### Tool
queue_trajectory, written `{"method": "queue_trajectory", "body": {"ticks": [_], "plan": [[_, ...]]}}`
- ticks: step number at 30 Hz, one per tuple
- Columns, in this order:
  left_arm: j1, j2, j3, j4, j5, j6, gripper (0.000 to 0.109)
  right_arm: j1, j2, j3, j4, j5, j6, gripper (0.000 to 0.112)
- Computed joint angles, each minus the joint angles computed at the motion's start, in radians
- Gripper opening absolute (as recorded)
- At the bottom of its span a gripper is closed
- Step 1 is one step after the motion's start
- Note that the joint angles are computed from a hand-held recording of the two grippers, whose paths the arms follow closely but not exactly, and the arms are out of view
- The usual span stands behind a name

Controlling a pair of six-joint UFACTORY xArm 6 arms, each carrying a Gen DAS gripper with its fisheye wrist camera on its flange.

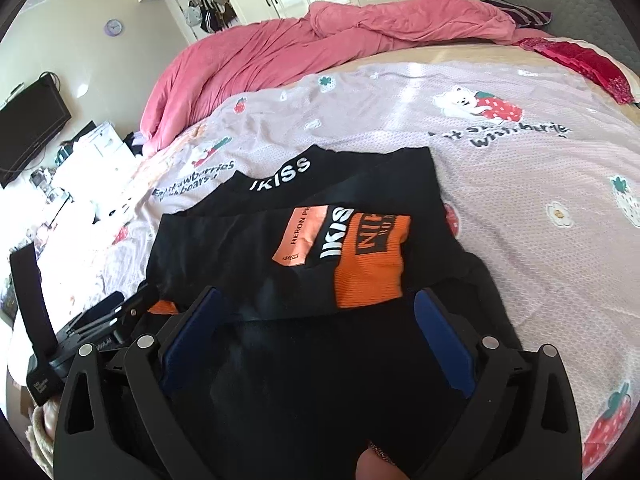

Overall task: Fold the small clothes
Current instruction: 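Move both open grippers along the black shirt to its hem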

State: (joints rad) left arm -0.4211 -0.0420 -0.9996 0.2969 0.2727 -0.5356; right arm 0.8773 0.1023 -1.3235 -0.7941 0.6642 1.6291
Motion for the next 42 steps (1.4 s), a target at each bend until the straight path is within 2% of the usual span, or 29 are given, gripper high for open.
{"method": "queue_trajectory", "body": {"ticks": [8, 13, 15, 18, 23, 26, 32, 34, 37, 42], "plan": [[-0.022, -0.073, 0.068, -0.018, -0.025, 0.034, 0.093, 0.016, -0.069, 0.060, -0.054, 0.023, 0.038, 0.098], [-0.027, -0.109, 0.092, -0.127, -0.012, 0.114, 0.093, 0.027, -0.106, 0.092, -0.063, 0.037, 0.040, 0.098], [-0.026, -0.126, 0.099, -0.148, 0.003, 0.126, 0.093, 0.031, -0.116, 0.099, -0.062, 0.045, 0.034, 0.098], [-0.023, -0.156, 0.110, -0.093, 0.035, 0.080, 0.093, 0.036, -0.140, 0.120, -0.066, 0.057, 0.047, 0.098], [-0.016, -0.206, 0.127, -0.218, 0.119, 0.192, 0.093, 0.044, -0.179, 0.163, -0.066, 0.064, 0.062, 0.098], [-0.006, -0.241, 0.145, -0.153, 0.152, 0.162, 0.093, 0.052, -0.200, 0.190, -0.053, 0.071, 0.053, 0.098], [0.013, -0.309, 0.193, -0.114, 0.203, 0.170, 0.093, 0.073, -0.231, 0.247, 0.011, 0.092, 0.019, 0.098], [0.025, -0.329, 0.210, -0.139, 0.215, 0.192, 0.093, 0.082, -0.243, 0.265, 0.022, 0.109, 0.021, 0.098], [0.058, -0.363, 0.238, -0.250, 0.228, 0.268, 0.093, 0.087, -0.262, 0.298, 0.039, 0.114, 0.034, 0.098], [0.099, -0.389, 0.256, -0.258, 0.276, 0.297, 0.093, 0.092, -0.287, 0.332, 0.053, 0.106, 0.049, 0.098]]}}
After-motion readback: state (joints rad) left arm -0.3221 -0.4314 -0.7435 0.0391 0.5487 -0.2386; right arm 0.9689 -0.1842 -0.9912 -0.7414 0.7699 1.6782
